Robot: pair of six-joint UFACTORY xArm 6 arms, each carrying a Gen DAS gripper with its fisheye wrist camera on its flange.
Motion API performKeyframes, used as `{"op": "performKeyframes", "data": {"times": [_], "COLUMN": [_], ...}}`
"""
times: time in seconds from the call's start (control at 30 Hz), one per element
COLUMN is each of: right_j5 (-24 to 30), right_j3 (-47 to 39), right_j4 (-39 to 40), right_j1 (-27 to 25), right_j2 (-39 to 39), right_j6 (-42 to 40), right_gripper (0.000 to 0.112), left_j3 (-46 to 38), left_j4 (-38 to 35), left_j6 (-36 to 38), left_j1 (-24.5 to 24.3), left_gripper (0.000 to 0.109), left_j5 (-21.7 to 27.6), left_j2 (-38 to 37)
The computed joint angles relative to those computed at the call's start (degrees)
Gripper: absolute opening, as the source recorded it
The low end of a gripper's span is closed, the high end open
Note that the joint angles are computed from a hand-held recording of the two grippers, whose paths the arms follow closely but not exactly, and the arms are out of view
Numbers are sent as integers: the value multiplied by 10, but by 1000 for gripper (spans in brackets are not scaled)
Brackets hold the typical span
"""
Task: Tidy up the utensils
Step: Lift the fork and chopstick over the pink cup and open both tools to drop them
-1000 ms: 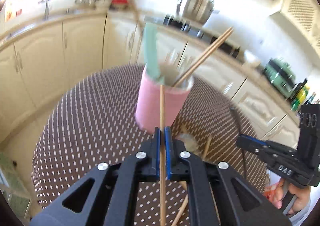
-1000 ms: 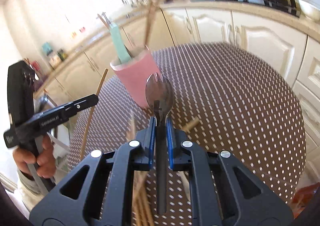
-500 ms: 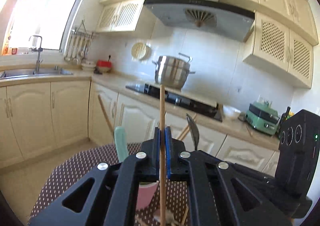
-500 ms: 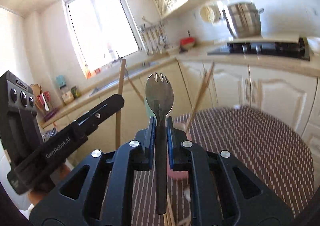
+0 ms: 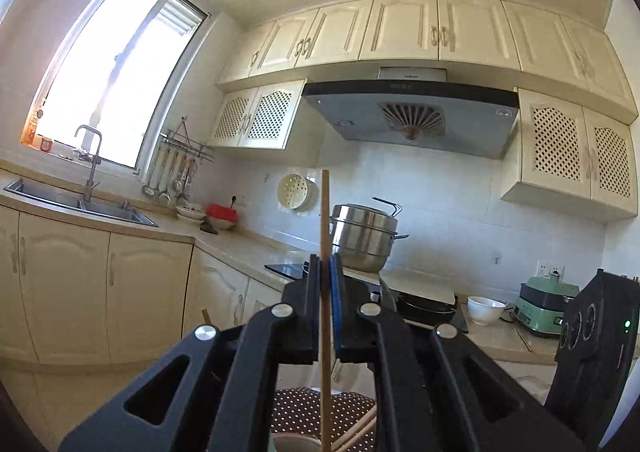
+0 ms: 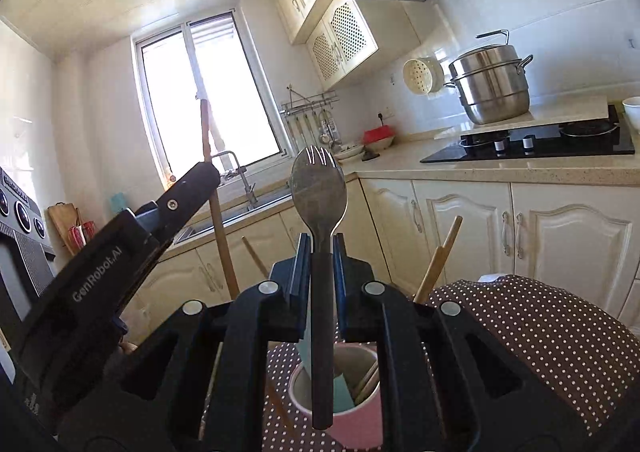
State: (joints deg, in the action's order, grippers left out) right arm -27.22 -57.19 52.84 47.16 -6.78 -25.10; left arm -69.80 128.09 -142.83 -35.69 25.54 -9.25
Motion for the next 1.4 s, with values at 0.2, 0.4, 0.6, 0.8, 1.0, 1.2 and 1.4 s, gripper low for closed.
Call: {"op": "performKeyframes", "data": {"times": [0.2,0.4,0.6,0.8,1.0,1.2,1.4], "right_j5": [-26,-43,-55,-71,-75,-76,-85], "right_j3": [-13,-15,-18,-27,-32,-38,-47], "right_j4": [-10,-8,-17,-14,22,83,165], "right_j1": [-2,-4,0,9,20,43,65], "right_j2": [30,47,60,76,83,80,71], "right_j6": [2,3,0,-19,-55,-124,-205], "right_gripper": [11,11,11,11,11,11,11], "left_j3": [-22,-24,2,10,38,65,96], "left_j4": [-7,12,14,21,-12,-72,-177], "left_j6": [14,-18,-50,-70,-48,14,121], "left_j1": [1,12,29,56,78,91,104], "left_gripper": [5,5,5,17,33,42,47], "left_j5": [46,30,-4,-84,-122,-140,-152], "left_j2": [39,57,49,39,12,-7,-24]}}
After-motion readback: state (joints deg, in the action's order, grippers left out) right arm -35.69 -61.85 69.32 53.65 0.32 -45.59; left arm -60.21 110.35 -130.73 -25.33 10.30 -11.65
